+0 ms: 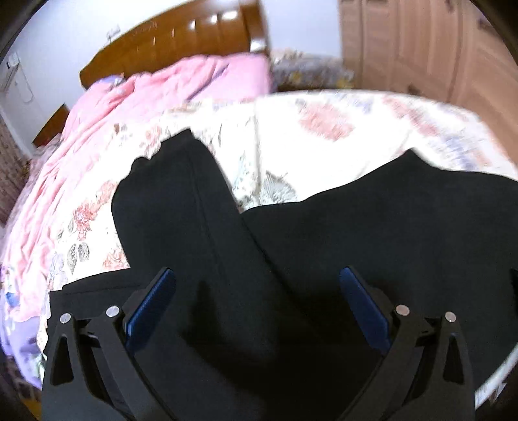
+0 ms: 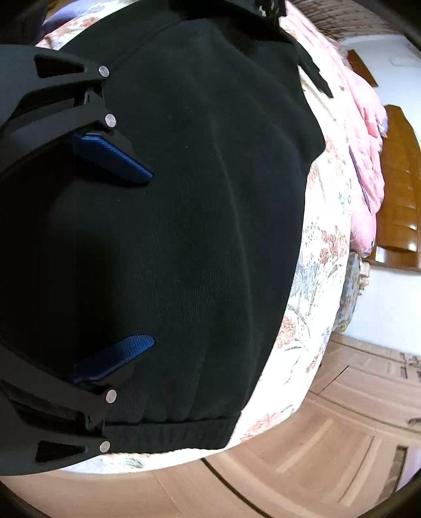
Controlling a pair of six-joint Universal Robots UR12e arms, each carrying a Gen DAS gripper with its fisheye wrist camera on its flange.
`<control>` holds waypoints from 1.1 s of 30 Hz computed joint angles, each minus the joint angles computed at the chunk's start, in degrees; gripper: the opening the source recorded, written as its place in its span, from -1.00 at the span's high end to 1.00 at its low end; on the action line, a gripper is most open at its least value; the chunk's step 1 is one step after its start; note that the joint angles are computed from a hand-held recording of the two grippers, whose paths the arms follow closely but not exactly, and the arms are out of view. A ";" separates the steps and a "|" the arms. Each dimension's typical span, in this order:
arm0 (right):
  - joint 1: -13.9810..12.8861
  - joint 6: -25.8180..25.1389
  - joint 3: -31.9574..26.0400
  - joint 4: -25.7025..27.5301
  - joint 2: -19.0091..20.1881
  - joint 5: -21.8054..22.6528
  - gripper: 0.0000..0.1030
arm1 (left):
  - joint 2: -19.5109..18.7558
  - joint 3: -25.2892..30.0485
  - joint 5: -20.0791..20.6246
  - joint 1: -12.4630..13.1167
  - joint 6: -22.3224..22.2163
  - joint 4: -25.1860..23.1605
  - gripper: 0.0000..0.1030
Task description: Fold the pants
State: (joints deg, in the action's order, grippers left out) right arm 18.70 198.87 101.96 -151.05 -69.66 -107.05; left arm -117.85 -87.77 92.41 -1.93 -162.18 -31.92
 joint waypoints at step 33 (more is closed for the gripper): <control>-1.46 -1.95 0.46 -2.23 0.43 3.21 -0.78 | 11.52 -22.16 -5.99 10.36 -19.66 17.89 -0.62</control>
